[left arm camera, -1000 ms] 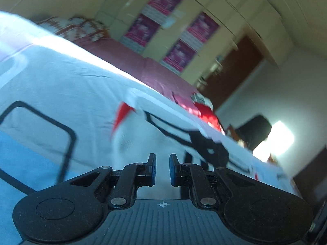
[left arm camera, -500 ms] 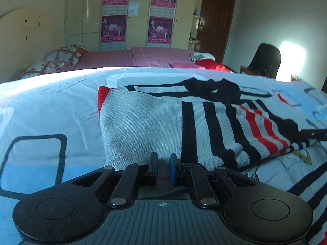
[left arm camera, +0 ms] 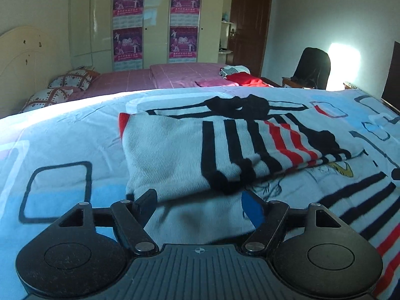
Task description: Fold small clothes
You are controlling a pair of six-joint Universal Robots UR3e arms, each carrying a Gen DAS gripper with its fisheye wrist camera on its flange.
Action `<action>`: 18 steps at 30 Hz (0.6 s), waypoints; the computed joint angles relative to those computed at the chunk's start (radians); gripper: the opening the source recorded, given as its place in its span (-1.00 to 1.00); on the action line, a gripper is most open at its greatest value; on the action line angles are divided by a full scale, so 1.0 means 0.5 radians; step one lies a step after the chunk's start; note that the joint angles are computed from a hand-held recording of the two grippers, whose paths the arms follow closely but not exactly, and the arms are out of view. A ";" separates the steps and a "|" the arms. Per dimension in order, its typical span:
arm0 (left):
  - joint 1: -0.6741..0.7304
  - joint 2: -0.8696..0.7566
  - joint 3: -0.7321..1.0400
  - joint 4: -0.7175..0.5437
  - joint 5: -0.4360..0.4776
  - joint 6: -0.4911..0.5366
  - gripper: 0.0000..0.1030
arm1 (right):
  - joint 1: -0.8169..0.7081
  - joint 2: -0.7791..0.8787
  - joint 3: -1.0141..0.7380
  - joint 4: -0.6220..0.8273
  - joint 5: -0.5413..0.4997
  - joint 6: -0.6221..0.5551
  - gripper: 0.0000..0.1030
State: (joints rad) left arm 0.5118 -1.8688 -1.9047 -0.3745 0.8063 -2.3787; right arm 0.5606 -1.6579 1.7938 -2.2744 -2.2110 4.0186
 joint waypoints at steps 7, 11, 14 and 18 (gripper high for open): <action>0.347 0.430 -0.449 -0.264 -0.051 0.290 0.43 | 0.089 -0.246 0.194 0.110 0.008 0.123 -0.24; 0.729 0.849 -0.623 -1.084 -0.137 0.708 0.43 | 0.122 -0.540 0.447 0.074 0.068 0.246 -0.24; 1.117 1.148 -0.643 -2.000 -0.185 1.138 0.43 | 0.201 -0.828 0.638 0.147 0.067 0.387 -0.23; 1.615 1.318 -0.591 -2.985 -0.044 1.619 0.15 | 0.381 -1.335 0.904 0.293 0.096 0.702 -0.19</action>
